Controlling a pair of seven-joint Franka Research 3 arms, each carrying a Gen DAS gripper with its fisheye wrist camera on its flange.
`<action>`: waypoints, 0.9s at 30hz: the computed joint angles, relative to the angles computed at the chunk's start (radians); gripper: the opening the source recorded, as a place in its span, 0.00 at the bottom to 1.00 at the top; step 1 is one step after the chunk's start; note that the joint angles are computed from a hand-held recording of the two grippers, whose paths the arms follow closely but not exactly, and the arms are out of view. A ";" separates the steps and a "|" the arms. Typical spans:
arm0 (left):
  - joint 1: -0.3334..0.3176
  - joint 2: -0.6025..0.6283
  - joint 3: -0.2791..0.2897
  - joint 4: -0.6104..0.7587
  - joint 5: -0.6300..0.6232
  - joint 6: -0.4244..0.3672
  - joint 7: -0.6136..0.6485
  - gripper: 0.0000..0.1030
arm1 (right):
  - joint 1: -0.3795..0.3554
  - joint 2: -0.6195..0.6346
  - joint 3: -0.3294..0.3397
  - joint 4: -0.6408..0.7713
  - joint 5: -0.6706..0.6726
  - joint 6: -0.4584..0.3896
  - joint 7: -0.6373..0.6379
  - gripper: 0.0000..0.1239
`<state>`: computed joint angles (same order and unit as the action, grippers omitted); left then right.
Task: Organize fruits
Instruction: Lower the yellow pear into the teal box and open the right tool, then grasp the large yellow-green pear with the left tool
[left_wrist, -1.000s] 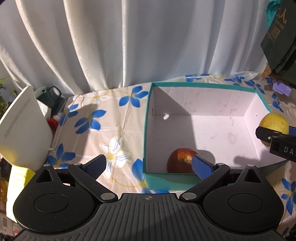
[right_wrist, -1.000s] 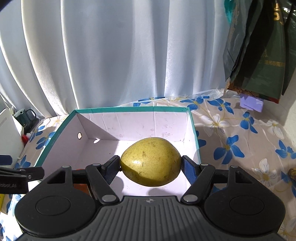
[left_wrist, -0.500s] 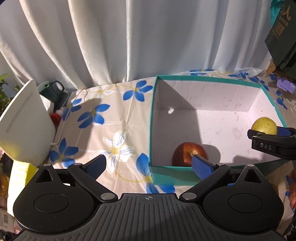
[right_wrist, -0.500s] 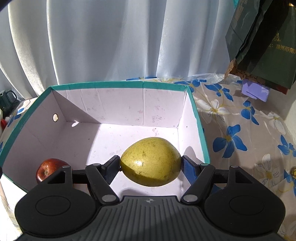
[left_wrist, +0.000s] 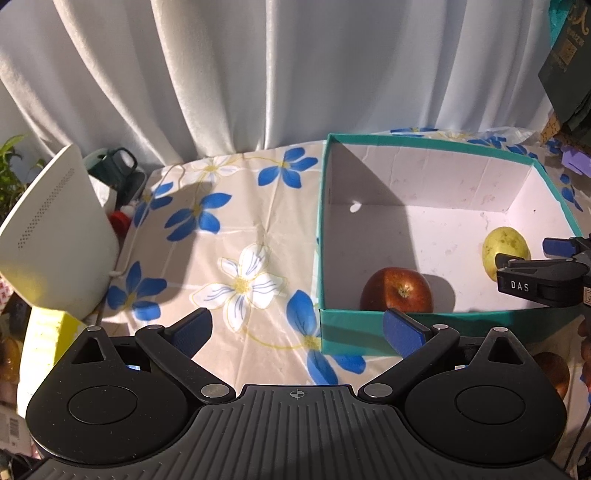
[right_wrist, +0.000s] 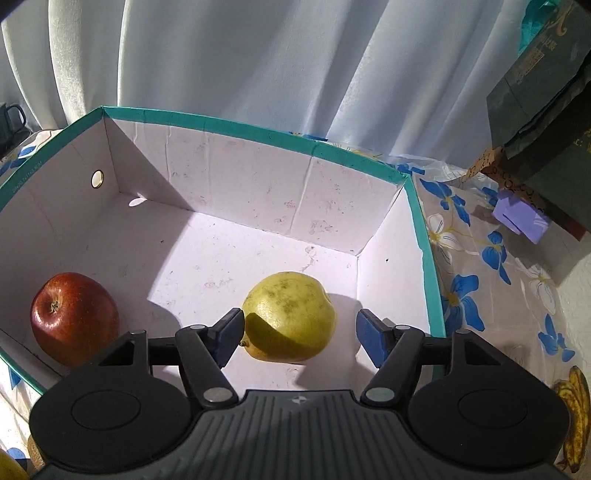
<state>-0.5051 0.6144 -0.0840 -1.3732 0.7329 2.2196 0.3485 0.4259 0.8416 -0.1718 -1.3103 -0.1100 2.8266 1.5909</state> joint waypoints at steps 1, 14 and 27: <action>0.000 -0.002 -0.001 -0.003 0.000 0.001 0.002 0.98 | -0.009 -0.006 0.012 -0.008 0.008 0.005 -0.006 0.57; -0.018 -0.089 -0.018 -0.218 0.151 0.139 -0.023 0.98 | 0.038 -0.324 -0.017 -0.547 0.127 0.541 -0.046 0.83; -0.037 -0.093 -0.043 -0.316 0.158 0.219 0.036 0.98 | -0.033 -0.417 0.110 -0.767 0.203 0.798 -0.183 0.83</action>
<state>-0.5417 0.5215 -0.1274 -1.6890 0.8913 2.4389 0.3849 0.3930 0.4245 -0.0617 -2.0774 0.0934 3.6242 1.4079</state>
